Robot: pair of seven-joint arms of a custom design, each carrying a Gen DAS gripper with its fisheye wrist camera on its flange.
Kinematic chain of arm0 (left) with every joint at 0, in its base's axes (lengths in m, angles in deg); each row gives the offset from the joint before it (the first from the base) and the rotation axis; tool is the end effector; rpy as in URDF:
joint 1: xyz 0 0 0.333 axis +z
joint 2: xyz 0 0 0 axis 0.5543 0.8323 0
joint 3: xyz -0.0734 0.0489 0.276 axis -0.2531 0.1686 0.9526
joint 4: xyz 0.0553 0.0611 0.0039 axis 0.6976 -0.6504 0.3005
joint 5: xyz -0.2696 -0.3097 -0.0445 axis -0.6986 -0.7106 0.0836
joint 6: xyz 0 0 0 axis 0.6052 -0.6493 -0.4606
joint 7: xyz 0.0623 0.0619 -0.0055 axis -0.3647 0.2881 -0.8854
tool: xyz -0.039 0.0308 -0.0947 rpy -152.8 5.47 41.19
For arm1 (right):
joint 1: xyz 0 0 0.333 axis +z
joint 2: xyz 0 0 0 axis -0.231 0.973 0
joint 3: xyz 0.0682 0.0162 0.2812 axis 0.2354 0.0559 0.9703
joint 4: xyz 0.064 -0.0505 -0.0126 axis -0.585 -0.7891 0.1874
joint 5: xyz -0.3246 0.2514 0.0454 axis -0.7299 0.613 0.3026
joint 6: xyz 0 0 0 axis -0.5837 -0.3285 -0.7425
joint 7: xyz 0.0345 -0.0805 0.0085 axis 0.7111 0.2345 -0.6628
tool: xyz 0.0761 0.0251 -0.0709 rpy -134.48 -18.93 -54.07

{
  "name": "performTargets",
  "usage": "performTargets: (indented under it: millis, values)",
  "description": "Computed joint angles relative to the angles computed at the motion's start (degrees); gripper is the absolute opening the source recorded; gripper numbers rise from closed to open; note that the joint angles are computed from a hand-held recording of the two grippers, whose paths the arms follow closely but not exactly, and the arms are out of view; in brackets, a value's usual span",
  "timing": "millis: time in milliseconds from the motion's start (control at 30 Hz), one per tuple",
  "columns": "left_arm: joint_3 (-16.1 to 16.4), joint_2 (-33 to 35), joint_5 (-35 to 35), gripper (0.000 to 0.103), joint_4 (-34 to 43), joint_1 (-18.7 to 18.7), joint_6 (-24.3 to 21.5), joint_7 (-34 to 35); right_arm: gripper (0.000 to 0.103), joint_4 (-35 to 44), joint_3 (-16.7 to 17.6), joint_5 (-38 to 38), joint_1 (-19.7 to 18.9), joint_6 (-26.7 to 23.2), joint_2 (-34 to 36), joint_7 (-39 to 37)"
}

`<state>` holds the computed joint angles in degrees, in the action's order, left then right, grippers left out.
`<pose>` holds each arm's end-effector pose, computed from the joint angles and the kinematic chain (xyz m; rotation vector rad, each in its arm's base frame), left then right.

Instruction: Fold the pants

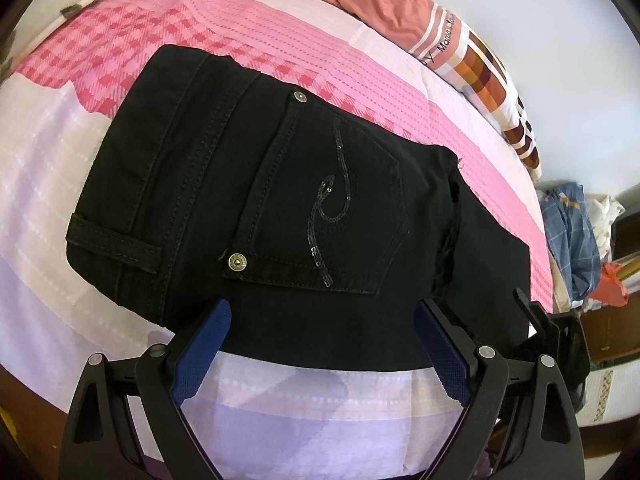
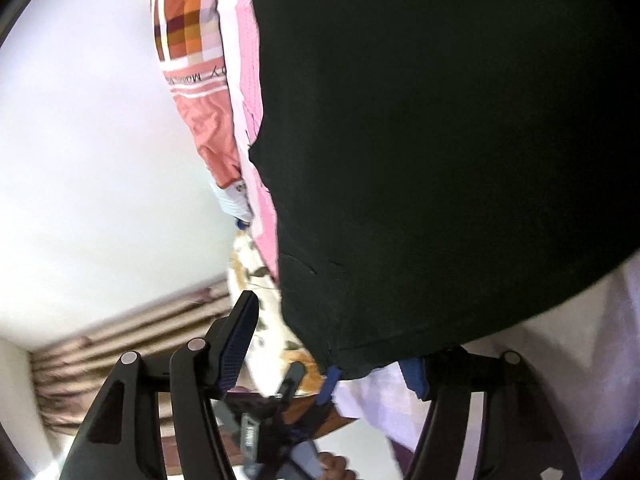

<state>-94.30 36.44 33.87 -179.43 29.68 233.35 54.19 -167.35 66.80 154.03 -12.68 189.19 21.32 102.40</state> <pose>0.6725 -0.1897 0.4310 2.5105 -1.6364 0.8438 0.7149 0.1938 0.3240 -0.6779 1.8138 1.0855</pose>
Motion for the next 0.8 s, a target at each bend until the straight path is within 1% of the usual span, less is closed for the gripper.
performTargets:
  millis: [67, 100, 133, 167, 200, 267, 333, 433, 500, 567, 600, 667, 733, 800]
  values:
    - [-0.01, 0.06, -0.01, 0.093, 0.0, 0.0, 0.05, -0.01, 0.066, -0.75, 0.52, 1.69, -0.8, -1.14, -0.11, 0.25]
    - [-0.01, 0.08, 0.03, 0.093, 0.06, 0.04, -0.13, 0.1, 0.066, -1.06, 0.28, 0.93, -0.85, -2.03, -0.37, 1.33]
    - [0.02, 0.13, 0.19, 0.093, 0.2, 0.04, -0.41, 0.21, 0.067, -0.81, -0.42, -1.86, -0.51, -3.39, -0.52, 3.37]
    - [0.01, 0.13, 0.19, 0.093, 0.22, 0.05, -0.45, 0.28, 0.068, -0.15, -1.28, -6.02, -0.15, -5.89, -0.59, 5.85]
    - [-0.07, 0.08, -0.14, 0.093, 0.18, 0.22, -0.45, 0.5, 0.07, 0.0, -1.31, -7.81, -0.51, -8.73, -0.86, 6.27]
    - [-0.14, 0.03, -0.6, 0.093, 0.0, 0.24, -0.11, 0.25, 0.071, -0.19, -1.5, -10.49, -0.76, -12.72, -1.73, 7.54]
    - [-0.18, 0.04, -1.03, 0.093, -0.15, 0.31, 0.31, 0.07, 0.071, -0.51, -1.15, -9.77, -0.91, -14.39, -2.35, 5.95]
    - [0.06, 0.17, 0.13, 0.092, 0.19, -0.15, -0.12, -0.24, 0.072, 0.08, -1.06, -7.2, -0.6, -12.89, -1.73, 3.87]
    - [0.1, 0.22, 0.67, 0.093, 0.48, -0.31, -0.65, -0.27, 0.072, 0.86, -1.55, -7.65, 0.11, -11.11, -0.8, 4.98]
    - [0.0, 0.15, 0.22, 0.093, 0.26, -0.05, -0.4, -0.08, 0.072, 2.18, -1.59, -8.43, 0.86, -9.43, 0.53, 7.14]
    - [-0.1, 0.19, -0.2, 0.093, 0.25, 0.1, -0.32, 0.01, 0.072, 3.13, -1.28, -8.0, 0.93, -8.4, 1.39, 7.03]
    - [-0.23, 0.09, -0.8, 0.093, -0.01, 0.36, -0.02, 0.37, 0.073, 3.28, -0.05, -5.52, 0.08, -7.04, 1.35, 4.8]
    - [-0.23, 0.04, -0.89, 0.093, -0.07, 0.35, -0.03, 0.45, 0.073, 2.97, 0.39, -4.71, -0.59, -7.35, 0.59, 3.59]
    - [-0.22, 0.01, -0.99, 0.093, -0.17, 0.36, 0.06, 0.56, 0.075, 3.18, 0.59, -3.57, -0.78, -7.06, 0.42, 4.15]
